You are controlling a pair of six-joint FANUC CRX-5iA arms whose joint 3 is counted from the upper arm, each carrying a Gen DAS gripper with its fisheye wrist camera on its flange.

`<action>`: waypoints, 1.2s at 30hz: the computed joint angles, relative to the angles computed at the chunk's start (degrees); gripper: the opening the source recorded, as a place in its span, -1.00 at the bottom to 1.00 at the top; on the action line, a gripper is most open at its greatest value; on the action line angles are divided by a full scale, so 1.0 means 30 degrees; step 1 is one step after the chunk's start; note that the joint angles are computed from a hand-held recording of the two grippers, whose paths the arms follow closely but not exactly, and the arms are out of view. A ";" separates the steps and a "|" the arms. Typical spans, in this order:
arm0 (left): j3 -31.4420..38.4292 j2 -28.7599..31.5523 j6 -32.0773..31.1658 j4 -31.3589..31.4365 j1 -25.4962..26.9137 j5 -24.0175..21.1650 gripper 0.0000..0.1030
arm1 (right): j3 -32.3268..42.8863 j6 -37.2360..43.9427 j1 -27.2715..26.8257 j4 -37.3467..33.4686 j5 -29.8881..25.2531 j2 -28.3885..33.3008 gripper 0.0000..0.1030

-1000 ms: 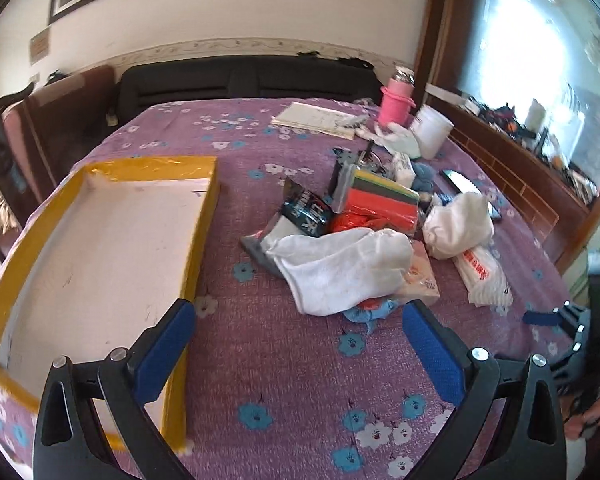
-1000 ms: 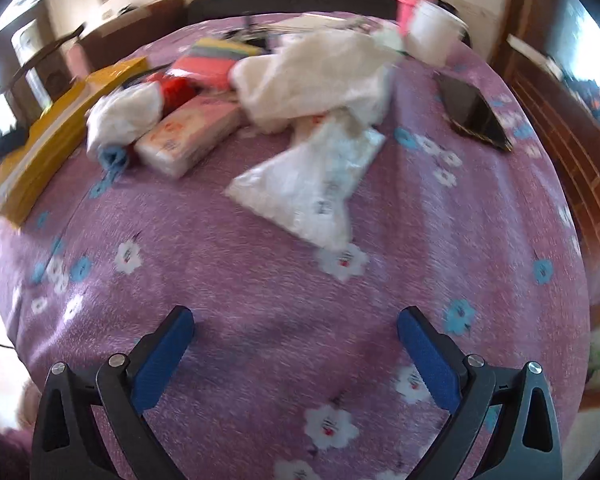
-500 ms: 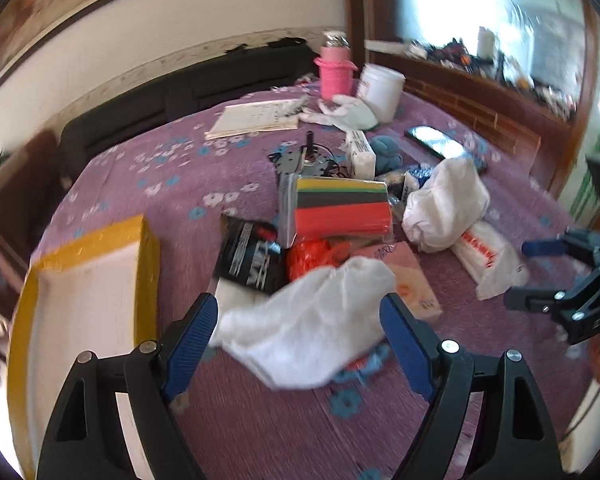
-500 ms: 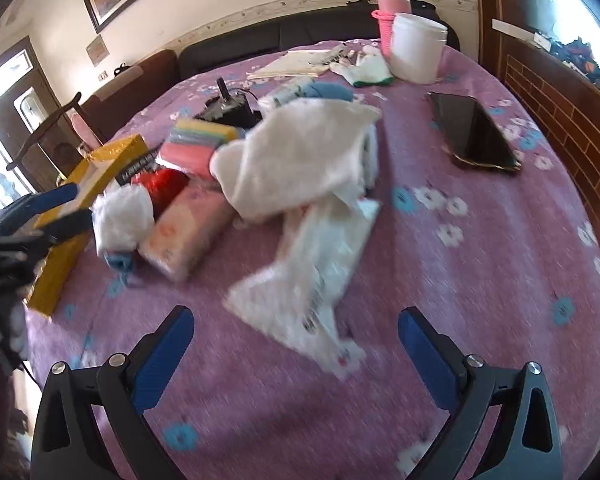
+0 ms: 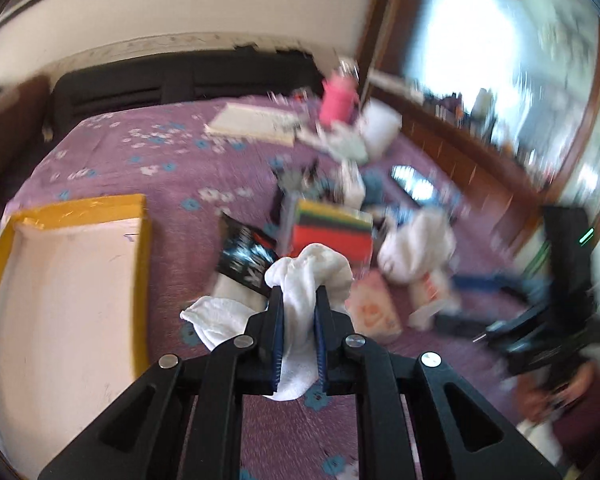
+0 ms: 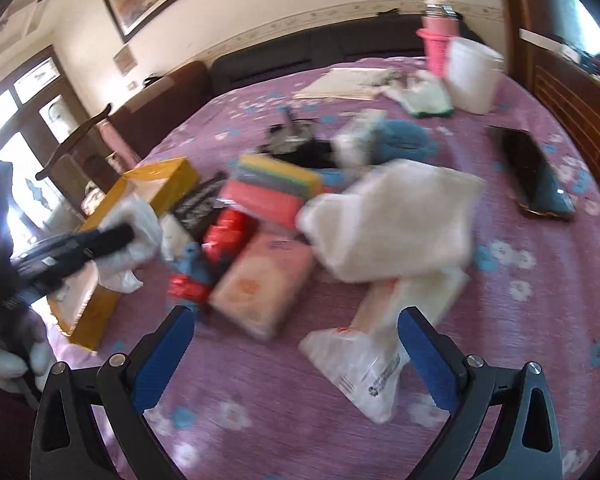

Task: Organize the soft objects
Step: 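Grasp the white towel with the left tool while the right tool grasps the striped sponge pack, then carry towel and sponge pack into the yellow tray while both tools open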

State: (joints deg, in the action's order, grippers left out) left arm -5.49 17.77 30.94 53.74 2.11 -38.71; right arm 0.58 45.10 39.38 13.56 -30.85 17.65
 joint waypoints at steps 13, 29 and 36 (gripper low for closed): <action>-0.2799 -0.1718 0.0192 0.2858 0.2886 0.0314 -0.74 | 0.9252 0.4306 0.0955 0.5565 -0.6764 0.6659 0.98; -0.3239 -0.1962 0.0246 0.3268 0.3822 0.0003 -0.74 | 1.1573 0.7097 0.0351 0.1546 -0.7988 0.7294 -0.11; -0.2852 -0.1814 0.0893 0.3253 0.4326 -0.0679 -0.74 | 0.9340 0.5133 0.0539 0.1610 -0.5777 0.5158 -0.12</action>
State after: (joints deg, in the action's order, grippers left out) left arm -14.05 12.33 33.62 63.50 15.08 -40.74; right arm 28.60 60.50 41.00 18.39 -48.18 33.12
